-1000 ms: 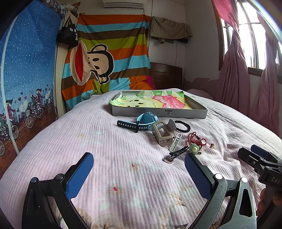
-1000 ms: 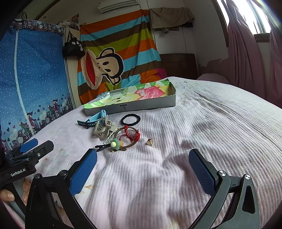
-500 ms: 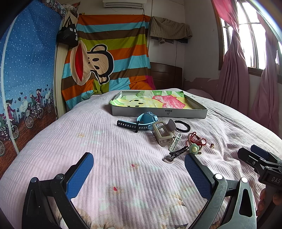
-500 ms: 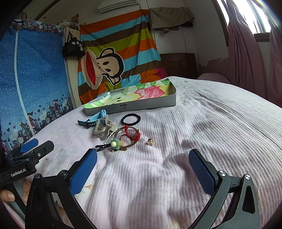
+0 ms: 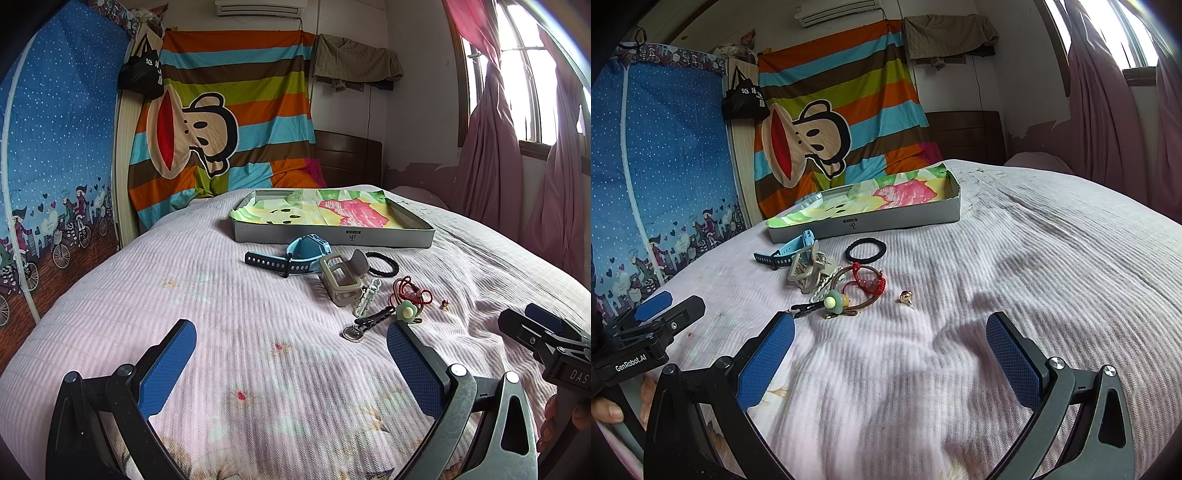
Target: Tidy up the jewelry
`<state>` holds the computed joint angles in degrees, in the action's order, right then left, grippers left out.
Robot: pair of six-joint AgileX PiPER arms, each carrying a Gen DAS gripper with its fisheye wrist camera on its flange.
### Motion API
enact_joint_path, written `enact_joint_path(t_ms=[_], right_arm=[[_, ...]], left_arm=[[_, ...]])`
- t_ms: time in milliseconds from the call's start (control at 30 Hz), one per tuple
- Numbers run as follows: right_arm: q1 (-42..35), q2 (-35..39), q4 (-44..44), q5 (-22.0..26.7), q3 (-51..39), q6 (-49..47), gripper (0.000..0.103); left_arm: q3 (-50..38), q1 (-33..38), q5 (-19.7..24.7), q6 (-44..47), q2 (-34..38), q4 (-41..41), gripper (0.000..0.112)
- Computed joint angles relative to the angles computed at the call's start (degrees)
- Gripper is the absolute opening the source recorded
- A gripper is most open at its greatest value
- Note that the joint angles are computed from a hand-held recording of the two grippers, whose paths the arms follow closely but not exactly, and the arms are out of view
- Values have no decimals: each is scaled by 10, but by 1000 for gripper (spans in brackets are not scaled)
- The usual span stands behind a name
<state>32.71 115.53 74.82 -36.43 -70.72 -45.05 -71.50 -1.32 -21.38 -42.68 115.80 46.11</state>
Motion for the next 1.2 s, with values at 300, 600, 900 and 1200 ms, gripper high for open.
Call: enact_joint_path(t_ms=[300, 600, 900, 1200], right_arm=[[-1, 0, -1, 0, 1, 2, 102], [3, 0, 4, -2, -2, -3, 102], [8, 1, 8, -6, -8, -11, 102], [-4, -13, -7, 3, -9, -46, 102]], left_arm=[[0, 0, 0, 0, 0, 0, 103], [1, 0, 0, -2, -1, 2, 103], [3, -3, -4, 10, -4, -3, 103], [-50, -8, 8, -120, 1, 164, 103]])
